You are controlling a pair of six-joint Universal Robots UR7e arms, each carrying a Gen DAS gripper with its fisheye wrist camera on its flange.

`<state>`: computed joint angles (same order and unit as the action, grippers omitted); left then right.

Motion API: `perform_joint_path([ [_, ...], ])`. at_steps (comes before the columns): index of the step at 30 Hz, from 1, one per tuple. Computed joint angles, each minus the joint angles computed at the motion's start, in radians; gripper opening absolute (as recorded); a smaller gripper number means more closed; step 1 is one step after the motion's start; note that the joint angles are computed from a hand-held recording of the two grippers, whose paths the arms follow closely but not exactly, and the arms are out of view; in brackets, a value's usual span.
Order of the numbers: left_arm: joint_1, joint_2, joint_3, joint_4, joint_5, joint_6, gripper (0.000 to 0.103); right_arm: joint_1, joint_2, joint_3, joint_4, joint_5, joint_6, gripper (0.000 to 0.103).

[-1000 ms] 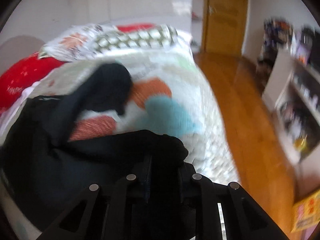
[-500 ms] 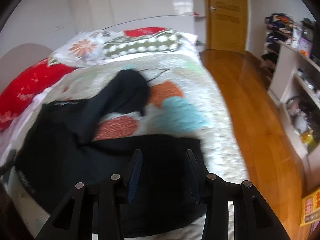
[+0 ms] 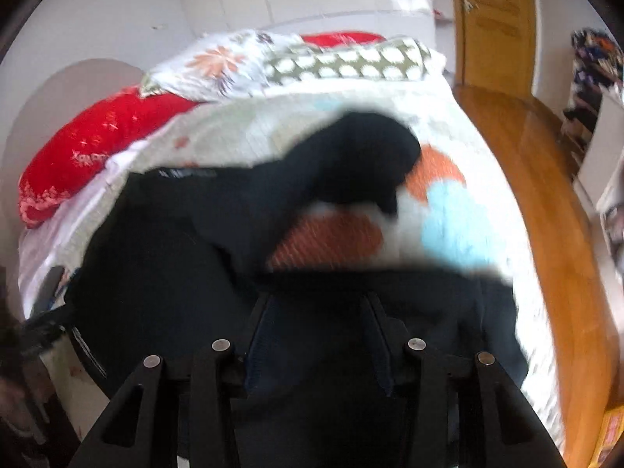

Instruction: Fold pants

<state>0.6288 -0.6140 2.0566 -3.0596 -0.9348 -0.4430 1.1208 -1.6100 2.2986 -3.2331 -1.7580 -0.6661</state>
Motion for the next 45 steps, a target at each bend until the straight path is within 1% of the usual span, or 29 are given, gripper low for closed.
perform_joint_path([
  [2, 0.014, -0.009, -0.021, -0.004, -0.007, 0.03, 0.068, 0.038, 0.026, -0.039, 0.015, -0.008, -0.021, 0.047],
  [5, 0.046, -0.01, -0.076, -0.007, 0.005, 0.091, 0.068, 0.071, 0.063, -0.091, 0.053, 0.02, -0.036, 0.048],
  [7, 0.086, -0.007, -0.14, 0.042, -0.004, 0.108, 0.068, 0.087, 0.095, -0.124, 0.076, 0.029, -0.03, 0.048],
  [12, 0.169, 0.033, -0.3, 0.108, -0.009, 0.174, 0.068, 0.129, 0.201, -0.22, 0.112, -0.014, -0.03, 0.049],
  [16, 0.235, 0.086, -0.446, 0.166, -0.057, 0.25, 0.068, 0.147, 0.273, -0.311, 0.145, -0.053, -0.009, 0.05],
  [18, 0.263, 0.109, -0.508, 0.21, -0.106, 0.26, 0.068, 0.147, 0.298, -0.346, 0.159, -0.06, 0.002, 0.052],
  [19, 0.277, 0.128, -0.553, 0.253, -0.127, 0.263, 0.068, 0.147, 0.303, -0.354, 0.161, -0.061, 0.004, 0.052],
  [21, 0.291, 0.166, -0.634, 0.327, -0.112, 0.254, 0.068, 0.146, 0.315, -0.364, 0.16, -0.06, -0.003, 0.053],
  [24, 0.314, 0.217, -0.736, 0.422, -0.125, 0.249, 0.068, 0.143, 0.327, -0.362, 0.143, -0.062, -0.026, 0.054],
  [25, 0.317, 0.235, -0.77, 0.468, -0.117, 0.246, 0.068, 0.141, 0.329, -0.36, 0.137, -0.061, -0.03, 0.054],
  [26, 0.313, 0.248, -0.785, 0.479, -0.101, 0.265, 0.068, 0.137, 0.329, -0.359, 0.131, -0.056, -0.032, 0.054],
  [27, 0.307, 0.258, -0.788, 0.464, -0.083, 0.299, 0.068, 0.133, 0.328, -0.358, 0.13, -0.048, -0.03, 0.054],
  [28, 0.299, 0.267, -0.79, 0.451, -0.068, 0.333, 0.062, 0.13, 0.326, -0.358, 0.132, -0.041, -0.024, 0.054],
  [29, 0.295, 0.27, -0.79, 0.446, -0.072, 0.349, 0.05, 0.127, 0.323, -0.359, 0.138, -0.032, -0.017, 0.054],
  [30, 0.29, 0.266, -0.781, 0.429, -0.08, 0.362, 0.024, 0.126, 0.322, -0.363, 0.149, -0.028, -0.01, 0.054],
  [31, 0.29, 0.264, -0.778, 0.415, -0.087, 0.371, 0.017, 0.127, 0.321, -0.366, 0.155, -0.03, -0.007, 0.054],
  [34, 0.265, 0.208, -0.674, 0.274, -0.11, 0.411, 0.013, 0.144, 0.32, -0.367, 0.146, -0.059, -0.019, 0.054],
  [36, 0.243, 0.161, -0.597, 0.186, -0.137, 0.437, 0.012, 0.153, 0.312, -0.362, 0.14, -0.061, -0.028, 0.054],
  [38, 0.209, 0.086, -0.466, 0.049, -0.189, 0.49, 0.012, 0.161, 0.299, -0.354, 0.136, -0.06, -0.032, 0.054],
  [39, 0.196, 0.067, -0.427, 0.008, -0.201, 0.509, 0.012, 0.163, 0.291, -0.35, 0.139, -0.056, -0.027, 0.054],
  [40, 0.175, 0.032, -0.356, -0.059, -0.215, 0.534, 0.011, 0.163, 0.279, -0.343, 0.148, -0.046, -0.014, 0.054],
  [41, 0.155, 0.003, -0.289, -0.123, -0.234, 0.554, 0.011, 0.155, 0.254, -0.333, 0.18, -0.009, 0.015, 0.055],
  [42, 0.138, -0.024, -0.228, -0.169, -0.252, 0.567, 0.008, 0.145, 0.232, -0.324, 0.21, 0.032, 0.04, 0.055],
  [43, 0.119, -0.051, -0.161, -0.211, -0.267, 0.578, 0.008, 0.135, 0.209, -0.311, 0.231, 0.068, 0.067, 0.055],
  [45, 0.083, -0.083, -0.046, -0.301, -0.287, 0.606, 0.008, 0.122, 0.169, -0.28, 0.241, 0.108, 0.112, 0.056],
])
